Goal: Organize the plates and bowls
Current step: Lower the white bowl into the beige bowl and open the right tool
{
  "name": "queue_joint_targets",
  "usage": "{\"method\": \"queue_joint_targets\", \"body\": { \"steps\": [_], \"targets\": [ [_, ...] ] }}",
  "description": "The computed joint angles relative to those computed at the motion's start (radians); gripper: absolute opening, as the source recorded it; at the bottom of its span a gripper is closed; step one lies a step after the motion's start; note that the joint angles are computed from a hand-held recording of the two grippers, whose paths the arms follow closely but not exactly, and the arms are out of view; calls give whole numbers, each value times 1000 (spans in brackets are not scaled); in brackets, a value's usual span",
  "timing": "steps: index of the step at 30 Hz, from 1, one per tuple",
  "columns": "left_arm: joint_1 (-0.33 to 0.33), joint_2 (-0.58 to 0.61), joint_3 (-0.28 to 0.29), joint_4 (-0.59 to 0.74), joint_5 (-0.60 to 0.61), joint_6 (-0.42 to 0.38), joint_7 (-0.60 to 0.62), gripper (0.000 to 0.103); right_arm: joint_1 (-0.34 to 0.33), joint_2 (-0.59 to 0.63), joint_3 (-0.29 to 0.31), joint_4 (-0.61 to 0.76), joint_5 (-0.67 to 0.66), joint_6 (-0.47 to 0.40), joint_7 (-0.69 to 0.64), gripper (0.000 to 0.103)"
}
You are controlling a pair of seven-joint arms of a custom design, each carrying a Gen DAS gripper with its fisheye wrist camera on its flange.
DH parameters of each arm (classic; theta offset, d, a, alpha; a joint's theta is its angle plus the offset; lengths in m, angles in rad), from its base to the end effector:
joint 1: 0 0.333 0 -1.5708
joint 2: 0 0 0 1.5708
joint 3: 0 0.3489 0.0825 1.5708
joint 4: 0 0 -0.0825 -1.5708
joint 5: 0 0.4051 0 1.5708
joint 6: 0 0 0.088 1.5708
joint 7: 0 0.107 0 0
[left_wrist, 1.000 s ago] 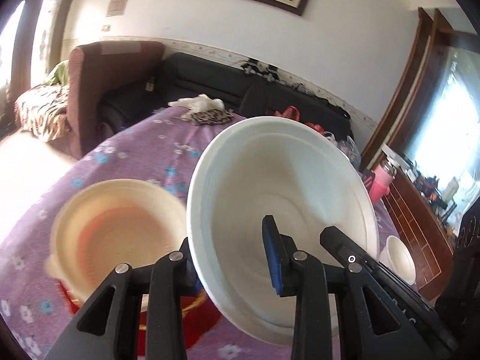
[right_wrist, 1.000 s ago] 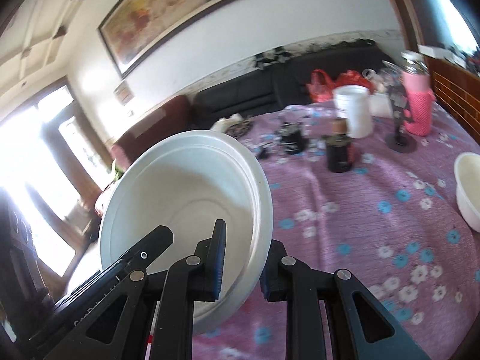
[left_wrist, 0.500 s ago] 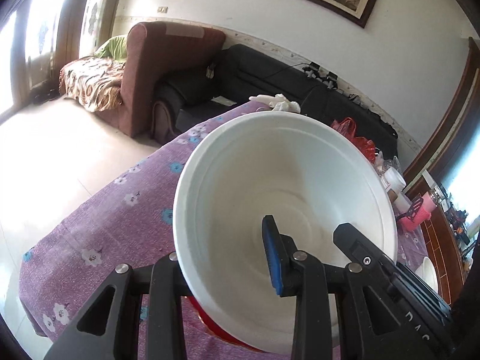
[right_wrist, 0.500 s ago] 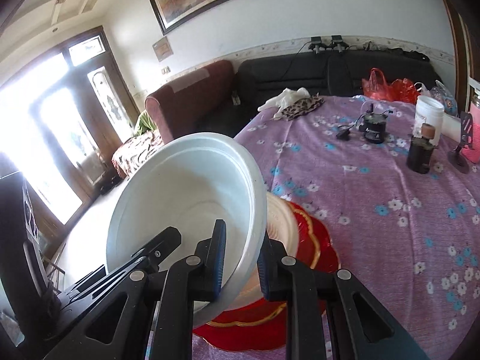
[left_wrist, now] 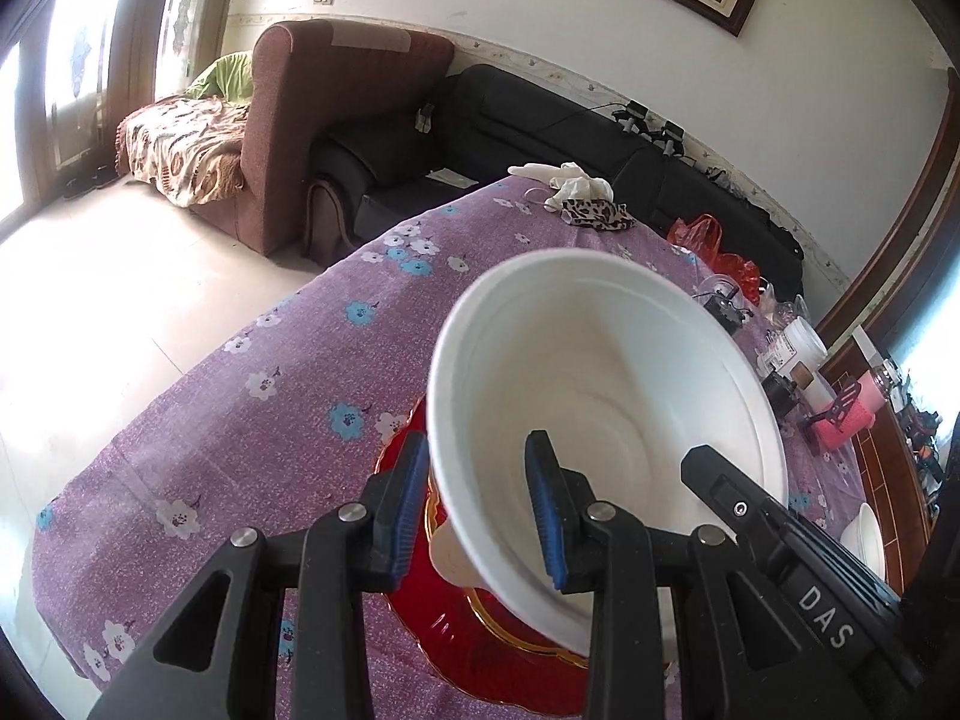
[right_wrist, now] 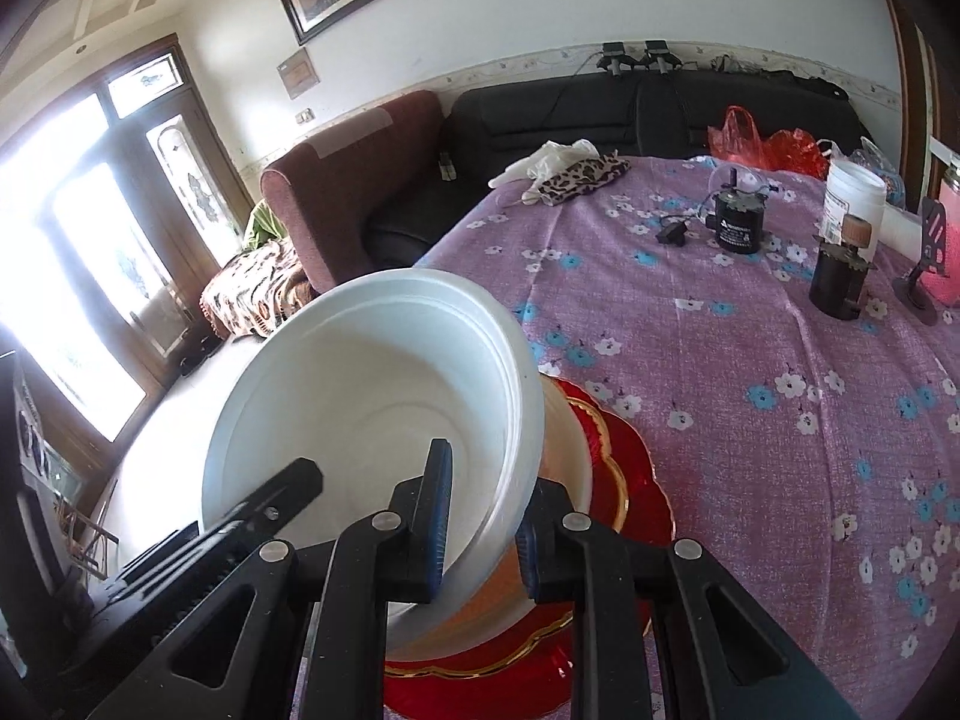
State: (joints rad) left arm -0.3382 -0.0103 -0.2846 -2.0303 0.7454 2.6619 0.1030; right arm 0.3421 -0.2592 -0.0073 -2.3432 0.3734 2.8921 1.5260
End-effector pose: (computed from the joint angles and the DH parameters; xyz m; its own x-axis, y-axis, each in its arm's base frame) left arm 0.4846 -0.3727 0.5410 0.1464 -0.9361 0.3197 -0.6857 -0.3290 -0.6493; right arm 0.4982 0.1503 0.5505 0.1697 -0.9420 -0.2895 -0.7313 0.0765 -0.6778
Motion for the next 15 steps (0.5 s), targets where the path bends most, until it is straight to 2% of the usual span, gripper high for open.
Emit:
{"method": "queue_joint_targets", "body": {
  "steps": [5, 7, 9, 11, 15],
  "targets": [
    [-4, 12, 5, 15, 6, -6, -7, 33, -44, 4, 32, -4, -66, 14, 66, 22],
    [-4, 2, 5, 7, 13, -4, -23, 33, -41, 6, 29, -2, -76, 13, 78, 26],
    [0, -15, 4, -8, 24, 3, -45, 36, -47, 3, 37, -6, -99, 26, 95, 40],
    [10, -39, 2, -30, 39, 17, -75, 41, -81, -3, 69, -15, -167, 47, 149, 52],
    [41, -92, -13, -72, 78, 30, -148, 47, -136, -18, 113, -26, -292, 80, 241, 62]
  ]
}}
